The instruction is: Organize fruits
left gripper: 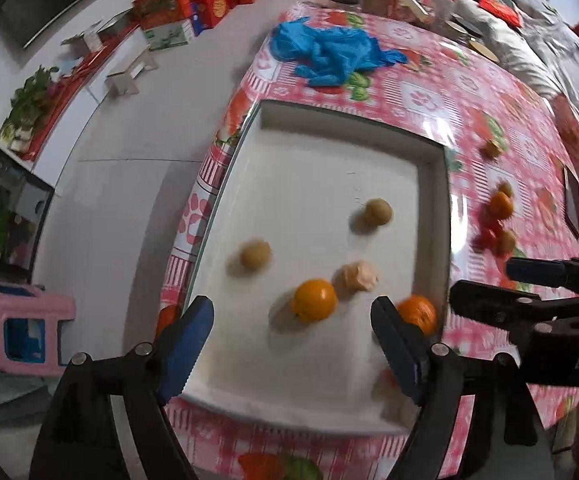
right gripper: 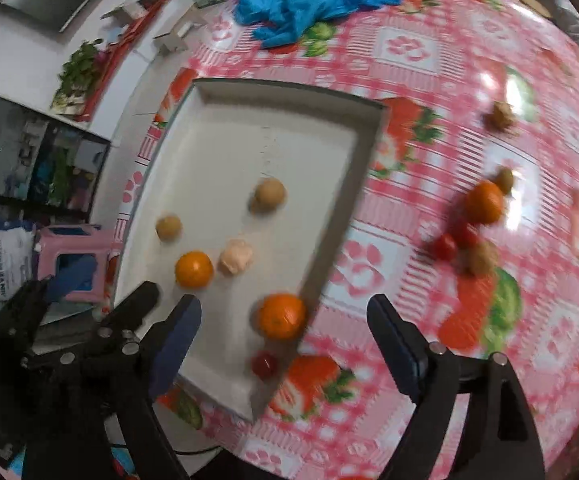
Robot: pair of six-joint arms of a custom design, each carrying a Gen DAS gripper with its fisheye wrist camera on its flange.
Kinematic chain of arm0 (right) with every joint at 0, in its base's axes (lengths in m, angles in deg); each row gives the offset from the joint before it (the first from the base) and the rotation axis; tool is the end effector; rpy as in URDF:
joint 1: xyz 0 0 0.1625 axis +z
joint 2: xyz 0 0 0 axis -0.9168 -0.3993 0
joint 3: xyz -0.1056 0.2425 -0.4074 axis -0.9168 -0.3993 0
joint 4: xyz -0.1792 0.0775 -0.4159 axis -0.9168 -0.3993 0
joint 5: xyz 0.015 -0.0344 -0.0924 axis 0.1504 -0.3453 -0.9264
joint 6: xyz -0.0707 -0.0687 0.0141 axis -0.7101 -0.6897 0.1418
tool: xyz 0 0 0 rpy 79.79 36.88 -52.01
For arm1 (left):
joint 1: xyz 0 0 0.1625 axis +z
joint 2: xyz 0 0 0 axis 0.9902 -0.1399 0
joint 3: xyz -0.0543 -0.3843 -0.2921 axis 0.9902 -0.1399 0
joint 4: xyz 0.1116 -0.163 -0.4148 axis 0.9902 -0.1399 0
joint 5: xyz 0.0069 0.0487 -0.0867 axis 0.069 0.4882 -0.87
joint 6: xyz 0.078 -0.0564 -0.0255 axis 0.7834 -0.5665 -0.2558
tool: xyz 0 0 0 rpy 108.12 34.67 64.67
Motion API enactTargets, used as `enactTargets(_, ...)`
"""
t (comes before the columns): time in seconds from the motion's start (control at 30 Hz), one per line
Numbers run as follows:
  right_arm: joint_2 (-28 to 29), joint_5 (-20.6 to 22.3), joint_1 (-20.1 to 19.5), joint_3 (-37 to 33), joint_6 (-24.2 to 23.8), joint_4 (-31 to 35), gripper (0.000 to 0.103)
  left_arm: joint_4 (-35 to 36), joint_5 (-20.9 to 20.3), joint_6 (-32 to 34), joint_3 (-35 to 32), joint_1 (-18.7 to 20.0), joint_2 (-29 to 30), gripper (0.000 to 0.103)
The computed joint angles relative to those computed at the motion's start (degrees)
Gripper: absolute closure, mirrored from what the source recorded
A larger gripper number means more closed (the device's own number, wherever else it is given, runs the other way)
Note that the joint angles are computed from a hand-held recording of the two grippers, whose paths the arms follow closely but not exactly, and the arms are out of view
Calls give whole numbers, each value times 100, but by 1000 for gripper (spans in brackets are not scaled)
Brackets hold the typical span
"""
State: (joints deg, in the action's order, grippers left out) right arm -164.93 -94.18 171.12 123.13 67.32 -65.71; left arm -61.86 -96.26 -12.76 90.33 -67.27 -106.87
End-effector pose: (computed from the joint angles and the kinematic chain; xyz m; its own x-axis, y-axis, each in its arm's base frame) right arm 0.1688 -0.2931 0.3127 -0.8879 -0.1010 0.4487 -0.1092 0.9940 0.0075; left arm -0.3816 -0.2813 0.1289 -0.6922 0.0665 -0.7187 0.2304 0.9640 -0.1327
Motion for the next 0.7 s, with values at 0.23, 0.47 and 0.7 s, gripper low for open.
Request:
enactTargets(0.23,-743,-714,654,-317,989,1471,13,607,-654,373,-431,-271,-10,10)
enactTargets(0.47,-1195,-1212,1269,-826,1593,3033,12,592,-856,675,-756,-652,13,0)
enactTargets(0.7,-1448,-1322,1412,-1254,1494,3566,12,319,-1008,800,-1313,-718,450,0)
